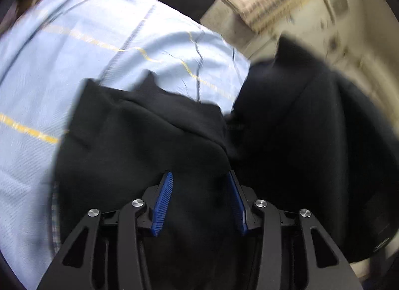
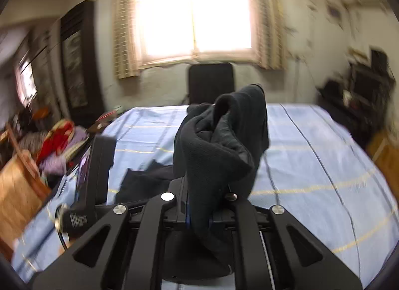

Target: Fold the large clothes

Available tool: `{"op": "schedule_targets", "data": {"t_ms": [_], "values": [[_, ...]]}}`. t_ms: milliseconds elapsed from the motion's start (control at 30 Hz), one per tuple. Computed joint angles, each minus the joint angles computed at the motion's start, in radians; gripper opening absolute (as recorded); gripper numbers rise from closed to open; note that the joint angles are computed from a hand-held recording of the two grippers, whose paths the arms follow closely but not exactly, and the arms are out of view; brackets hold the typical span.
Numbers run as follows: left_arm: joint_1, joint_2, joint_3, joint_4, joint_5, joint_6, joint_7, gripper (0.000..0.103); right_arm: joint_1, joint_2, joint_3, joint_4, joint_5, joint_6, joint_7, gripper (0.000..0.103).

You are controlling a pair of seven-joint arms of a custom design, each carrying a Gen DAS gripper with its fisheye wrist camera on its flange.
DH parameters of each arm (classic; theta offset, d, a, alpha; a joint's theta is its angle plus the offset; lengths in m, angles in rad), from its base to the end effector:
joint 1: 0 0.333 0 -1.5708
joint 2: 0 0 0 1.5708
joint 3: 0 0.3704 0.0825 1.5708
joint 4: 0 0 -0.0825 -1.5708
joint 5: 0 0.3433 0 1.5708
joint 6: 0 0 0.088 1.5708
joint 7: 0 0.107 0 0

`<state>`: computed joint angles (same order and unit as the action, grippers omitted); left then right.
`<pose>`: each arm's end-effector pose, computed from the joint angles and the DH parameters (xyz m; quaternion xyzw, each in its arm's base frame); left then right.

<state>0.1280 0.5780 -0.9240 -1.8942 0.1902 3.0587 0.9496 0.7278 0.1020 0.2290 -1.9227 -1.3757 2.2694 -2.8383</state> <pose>0.5369 -0.3960 0.4684 0.6140 -0.6653 0.4089 0.1147 0.3616 0.4598 0.5535 -0.5736 0.6218 -0.3650 0.3887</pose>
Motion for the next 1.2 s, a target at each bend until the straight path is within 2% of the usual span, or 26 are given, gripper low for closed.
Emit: {"op": "schedule_targets", "data": {"t_ms": [33, 100, 167, 233, 300, 400, 467, 500, 633, 700, 733, 800, 833, 900, 967, 1033, 1133, 1200], "values": [[0.064, 0.003, -0.042, -0.035, 0.043, 0.038, -0.049, 0.046, 0.007, 0.019, 0.006, 0.024, -0.001, -0.001, -0.037, 0.009], [0.142, -0.048, -0.074, -0.108, -0.003, 0.096, -0.028, 0.046, 0.032, 0.062, 0.011, 0.067, -0.018, -0.014, -0.122, 0.009], [0.259, -0.059, -0.171, -0.172, 0.028, 0.143, -0.029, 0.047, 0.050, 0.102, 0.004, 0.095, -0.013, -0.005, -0.189, 0.009], [0.327, -0.061, -0.236, -0.208, 0.067, 0.180, -0.036, 0.053, 0.057, 0.124, -0.011, 0.101, 0.001, 0.026, -0.214, 0.010], [0.372, -0.056, -0.284, -0.232, 0.107, 0.226, -0.048, 0.065, 0.068, 0.152, -0.024, 0.113, 0.012, 0.042, -0.247, 0.012], [0.404, -0.024, -0.332, -0.239, 0.160, 0.241, -0.072, 0.073, 0.097, 0.186, -0.040, 0.141, 0.012, 0.032, -0.299, 0.017], [0.406, 0.019, -0.354, -0.219, 0.193, 0.192, -0.083, 0.081, 0.117, 0.213, -0.049, 0.165, 0.013, 0.021, -0.349, 0.018], [0.396, 0.050, -0.358, -0.198, 0.205, 0.158, -0.088, 0.081, 0.126, 0.229, -0.053, 0.178, 0.014, 0.022, -0.377, 0.021], [0.333, 0.128, -0.334, -0.127, 0.249, 0.056, -0.108, 0.082, 0.158, 0.284, -0.064, 0.208, 0.035, 0.059, -0.527, 0.027], [0.290, 0.150, -0.308, -0.087, 0.245, 0.000, -0.089, 0.082, 0.174, 0.288, -0.073, 0.202, 0.021, 0.088, -0.557, 0.031], [0.275, 0.154, -0.294, -0.081, 0.233, 0.005, -0.080, 0.082, 0.175, 0.285, -0.078, 0.196, 0.023, 0.098, -0.559, 0.031], [0.274, 0.176, -0.295, -0.083, 0.218, 0.033, -0.065, 0.071, 0.172, 0.273, -0.086, 0.183, 0.027, 0.121, -0.545, 0.031], [0.279, 0.194, -0.303, -0.083, 0.222, 0.046, -0.053, 0.058, 0.165, 0.260, -0.090, 0.168, 0.022, 0.144, -0.528, 0.032], [0.286, 0.225, -0.317, -0.081, 0.232, 0.067, -0.045, 0.038, 0.143, 0.235, -0.087, 0.143, 0.031, 0.199, -0.517, 0.032], [0.289, 0.208, -0.311, -0.086, 0.248, 0.084, -0.057, 0.027, 0.121, 0.198, -0.089, 0.104, 0.003, 0.269, -0.469, 0.034], [0.291, 0.141, -0.290, -0.104, 0.266, 0.109, -0.087, 0.024, 0.105, 0.151, -0.089, 0.061, -0.045, 0.310, -0.393, 0.036], [0.292, 0.044, -0.260, -0.129, 0.308, 0.153, -0.127, 0.023, 0.072, 0.081, -0.080, 0.007, -0.158, 0.354, -0.233, 0.044], [0.295, 0.014, -0.248, -0.142, 0.332, 0.164, -0.156, 0.022, 0.015, 0.029, -0.078, -0.018, -0.212, 0.447, -0.112, 0.045]]}}
